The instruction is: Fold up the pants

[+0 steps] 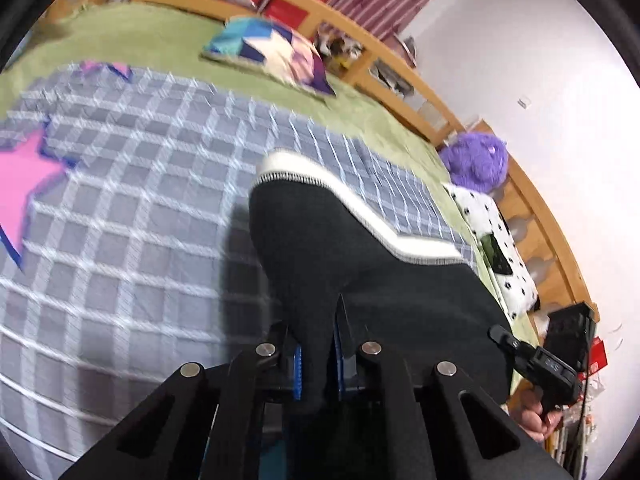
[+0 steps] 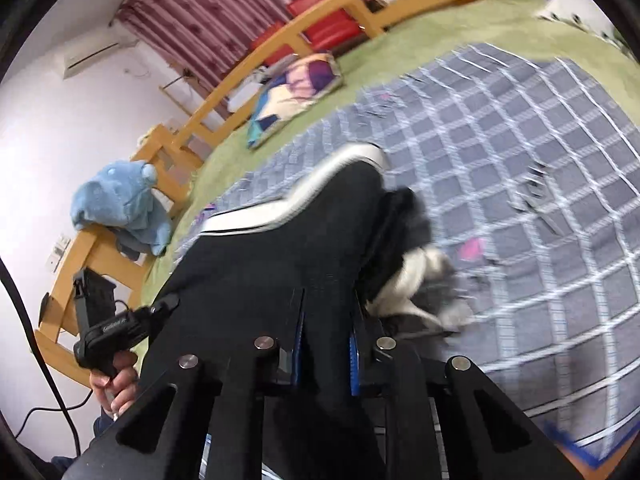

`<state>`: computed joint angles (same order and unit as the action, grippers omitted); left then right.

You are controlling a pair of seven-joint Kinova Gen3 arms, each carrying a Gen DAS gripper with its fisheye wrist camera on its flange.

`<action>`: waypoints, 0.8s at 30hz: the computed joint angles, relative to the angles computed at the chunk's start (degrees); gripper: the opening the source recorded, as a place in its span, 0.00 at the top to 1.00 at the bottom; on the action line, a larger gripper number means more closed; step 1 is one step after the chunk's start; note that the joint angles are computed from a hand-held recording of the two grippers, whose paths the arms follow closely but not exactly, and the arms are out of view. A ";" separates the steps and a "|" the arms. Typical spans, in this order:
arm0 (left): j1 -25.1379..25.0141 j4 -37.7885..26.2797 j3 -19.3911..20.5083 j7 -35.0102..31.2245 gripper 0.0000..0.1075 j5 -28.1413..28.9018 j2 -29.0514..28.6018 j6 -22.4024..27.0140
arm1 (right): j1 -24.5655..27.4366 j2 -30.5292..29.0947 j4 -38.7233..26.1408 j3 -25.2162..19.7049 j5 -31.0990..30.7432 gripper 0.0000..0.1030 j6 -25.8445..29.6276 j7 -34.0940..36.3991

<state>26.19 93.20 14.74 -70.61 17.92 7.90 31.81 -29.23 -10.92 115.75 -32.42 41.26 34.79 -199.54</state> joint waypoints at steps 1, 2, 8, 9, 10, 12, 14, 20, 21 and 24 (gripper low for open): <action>-1.11 -0.04 -0.62 -1.19 0.90 -0.18 -0.93 0.96 | 1.16 1.58 -1.61 -2.17 2.33 0.84 0.27 -1.92; -2.68 0.02 -1.40 -2.88 0.90 0.15 -2.07 2.25 | 2.16 3.54 -3.34 -3.95 4.66 0.85 0.20 -3.59; -10.49 1.54 -6.30 -9.27 0.90 1.51 -7.13 7.36 | -6.89 18.90 -13.91 2.37 15.35 0.85 -5.37 -7.27; -11.34 1.83 -6.91 -8.89 0.89 0.20 -7.09 8.39 | -7.21 21.32 -16.22 2.39 14.72 0.85 -5.78 -4.94; -12.86 2.15 -6.73 -9.26 0.89 -0.19 -6.71 9.41 | -6.92 23.95 -18.70 1.35 14.33 0.85 -5.27 -2.61; -12.73 1.84 -7.58 -7.21 0.83 -2.87 -4.50 11.96 | -5.71 28.20 -23.02 -2.66 14.48 0.85 -1.62 2.05; -8.95 1.61 -10.70 -3.62 0.80 -7.53 -1.93 13.87 | -6.60 30.83 -25.48 -3.60 13.55 0.84 3.04 6.71; -12.48 6.46 -6.97 -4.20 0.65 -7.43 -5.64 12.25 | -9.71 31.17 -27.22 -0.51 4.99 0.55 11.19 8.33; -12.67 7.28 -7.06 -5.46 0.65 -6.56 -7.18 13.08 | -12.36 30.93 -28.57 1.87 3.73 0.56 13.52 10.08; -12.82 11.19 -7.03 -6.37 0.59 -6.88 -12.68 13.95 | -20.33 29.49 -31.35 6.93 3.72 0.57 20.51 10.27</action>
<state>13.37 104.39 7.71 -76.98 11.04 -4.77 45.77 -49.56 18.57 84.40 -25.48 44.98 55.31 -189.27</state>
